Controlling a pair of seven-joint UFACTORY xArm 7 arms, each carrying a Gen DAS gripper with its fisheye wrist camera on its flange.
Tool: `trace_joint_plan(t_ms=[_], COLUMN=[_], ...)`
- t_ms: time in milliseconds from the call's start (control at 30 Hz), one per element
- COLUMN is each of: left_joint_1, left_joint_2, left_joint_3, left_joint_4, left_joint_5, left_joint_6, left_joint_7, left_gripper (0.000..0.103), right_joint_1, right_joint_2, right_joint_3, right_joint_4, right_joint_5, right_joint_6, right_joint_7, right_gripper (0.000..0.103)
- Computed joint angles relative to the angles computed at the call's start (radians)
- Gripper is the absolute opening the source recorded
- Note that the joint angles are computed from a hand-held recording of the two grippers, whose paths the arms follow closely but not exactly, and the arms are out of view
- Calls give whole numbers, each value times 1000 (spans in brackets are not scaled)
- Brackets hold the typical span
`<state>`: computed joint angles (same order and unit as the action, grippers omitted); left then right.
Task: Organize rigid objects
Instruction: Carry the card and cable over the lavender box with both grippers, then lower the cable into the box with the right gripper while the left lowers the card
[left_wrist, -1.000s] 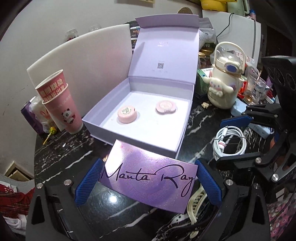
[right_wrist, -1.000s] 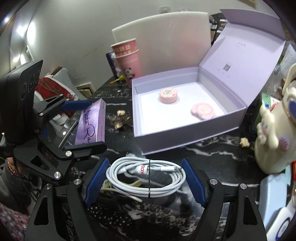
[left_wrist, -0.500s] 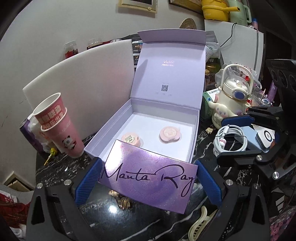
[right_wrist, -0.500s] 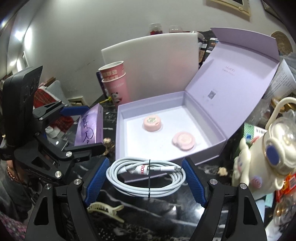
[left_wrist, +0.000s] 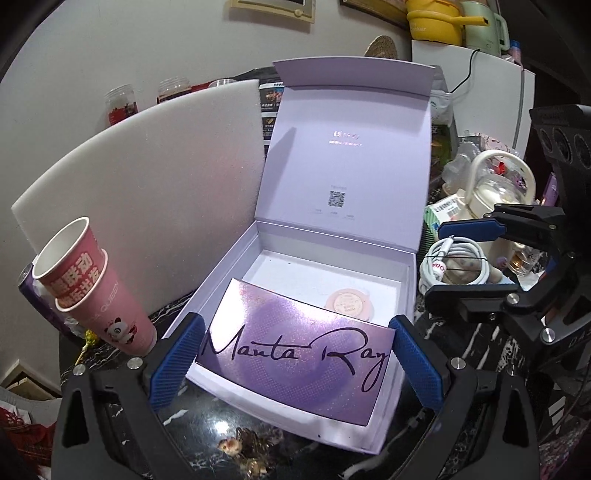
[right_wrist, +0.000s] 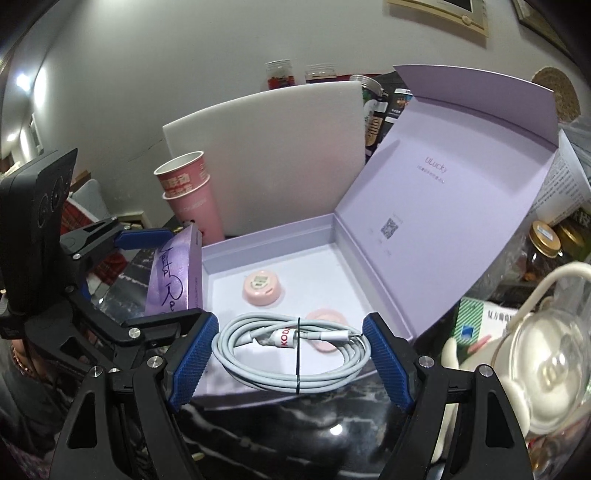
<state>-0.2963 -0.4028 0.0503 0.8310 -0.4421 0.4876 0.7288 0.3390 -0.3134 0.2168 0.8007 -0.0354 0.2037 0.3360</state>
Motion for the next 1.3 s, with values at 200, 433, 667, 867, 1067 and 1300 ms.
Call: trace_joint_plan(t_ms=[200,433,667,867,1067,1300], left_joint_1=[18,42,79,113,136,150], left_joint_2=[96,189,278,349,398,440], left_joint_3=[-17,-40,-67,-91,-112,-124], left_joint_4=[70,138,205,259,284,294], left_joint_5=[13,18,34,51,111,220], left_joint_6=[-26,-52,-52,-43,-61,-77], left_joint_7=[-23,-16,-21,-44,-91,-179], left_gripper=[101,101,101,101,101,101], right_joint_1=[-7,-35,-34,-4,-11,-19], right_joint_2=[60,137,218,285,338,383], right_joint_3=[-25,-23,-34,-57,-55,-61], right_joint_4=[41,103,174,235,286,320], right_joint_5=[7,-10,-19,123,124,107], right_joint_6=[-13,-3,8,5,24,55], right_joint_7=[-26,5,16,-95,-95,-72], right_gripper=[81,81,81,81,81,81])
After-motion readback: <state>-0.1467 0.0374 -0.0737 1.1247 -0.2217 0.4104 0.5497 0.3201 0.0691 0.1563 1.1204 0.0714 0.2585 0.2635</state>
